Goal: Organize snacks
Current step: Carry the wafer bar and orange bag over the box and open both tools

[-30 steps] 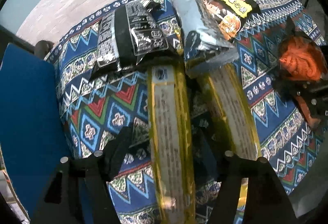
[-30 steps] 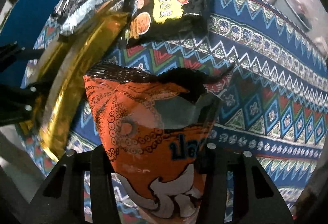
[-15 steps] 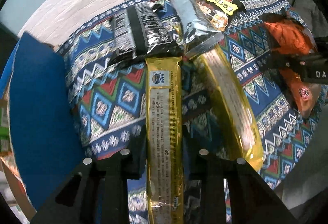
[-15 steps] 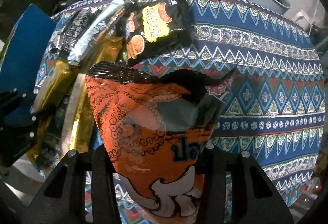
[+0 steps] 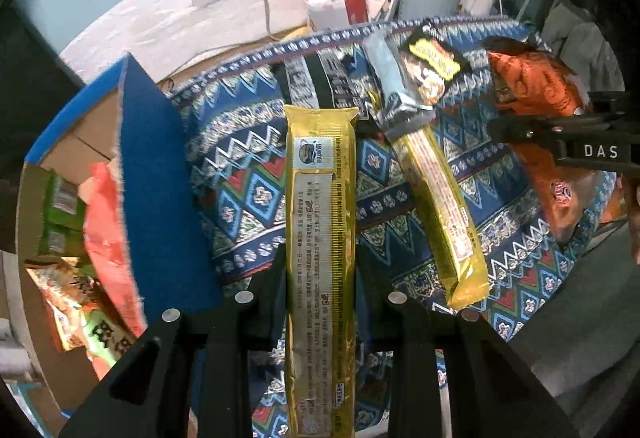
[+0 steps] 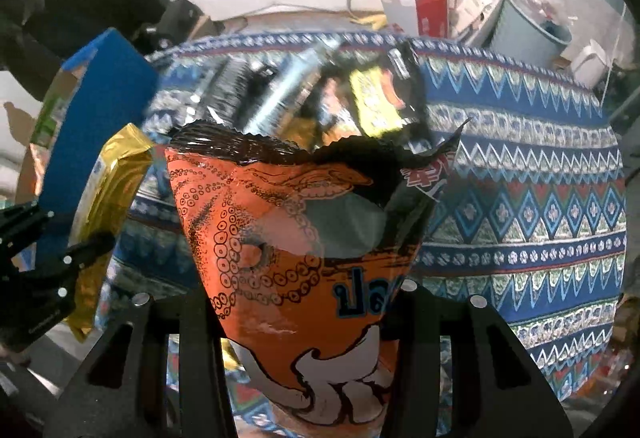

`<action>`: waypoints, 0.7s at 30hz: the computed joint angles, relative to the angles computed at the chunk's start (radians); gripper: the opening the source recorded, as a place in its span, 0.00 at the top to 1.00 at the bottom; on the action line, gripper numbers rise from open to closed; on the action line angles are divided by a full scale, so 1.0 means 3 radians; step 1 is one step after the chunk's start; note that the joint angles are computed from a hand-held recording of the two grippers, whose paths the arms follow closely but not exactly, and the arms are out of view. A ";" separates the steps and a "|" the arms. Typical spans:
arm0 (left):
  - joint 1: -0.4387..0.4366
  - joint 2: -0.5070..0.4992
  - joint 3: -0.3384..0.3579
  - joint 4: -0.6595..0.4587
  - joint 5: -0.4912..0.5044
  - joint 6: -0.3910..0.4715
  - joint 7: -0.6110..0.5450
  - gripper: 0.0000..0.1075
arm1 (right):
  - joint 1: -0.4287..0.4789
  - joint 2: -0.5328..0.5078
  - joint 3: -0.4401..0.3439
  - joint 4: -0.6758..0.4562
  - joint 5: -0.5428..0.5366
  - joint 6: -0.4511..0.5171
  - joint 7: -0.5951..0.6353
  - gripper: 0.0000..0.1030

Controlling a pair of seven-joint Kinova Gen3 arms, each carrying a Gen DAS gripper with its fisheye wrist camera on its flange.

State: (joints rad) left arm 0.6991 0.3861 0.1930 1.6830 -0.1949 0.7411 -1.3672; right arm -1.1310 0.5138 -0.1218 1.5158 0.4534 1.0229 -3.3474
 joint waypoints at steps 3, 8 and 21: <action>-0.0070 -0.0079 0.0005 0.0026 0.0045 -0.0040 -0.0049 0.73 | -0.0046 0.0007 0.0015 -0.0139 0.0071 0.0095 0.0036 0.58; -0.0263 -0.0169 0.0038 -0.0002 0.0203 -0.0043 -0.0198 0.73 | -0.0038 0.0104 0.0053 -0.0428 0.0150 0.0169 0.0176 0.58; -0.0560 -0.0382 0.0015 0.0019 0.0434 -0.0103 -0.0378 0.73 | -0.0041 0.0363 0.0206 -0.1121 0.0175 0.0267 0.0600 0.58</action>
State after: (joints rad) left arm 0.5312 0.2713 0.1976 1.6886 -0.0646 0.7100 -1.4807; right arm -1.1432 0.6226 -0.0600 1.1796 0.5058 1.1031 -3.1674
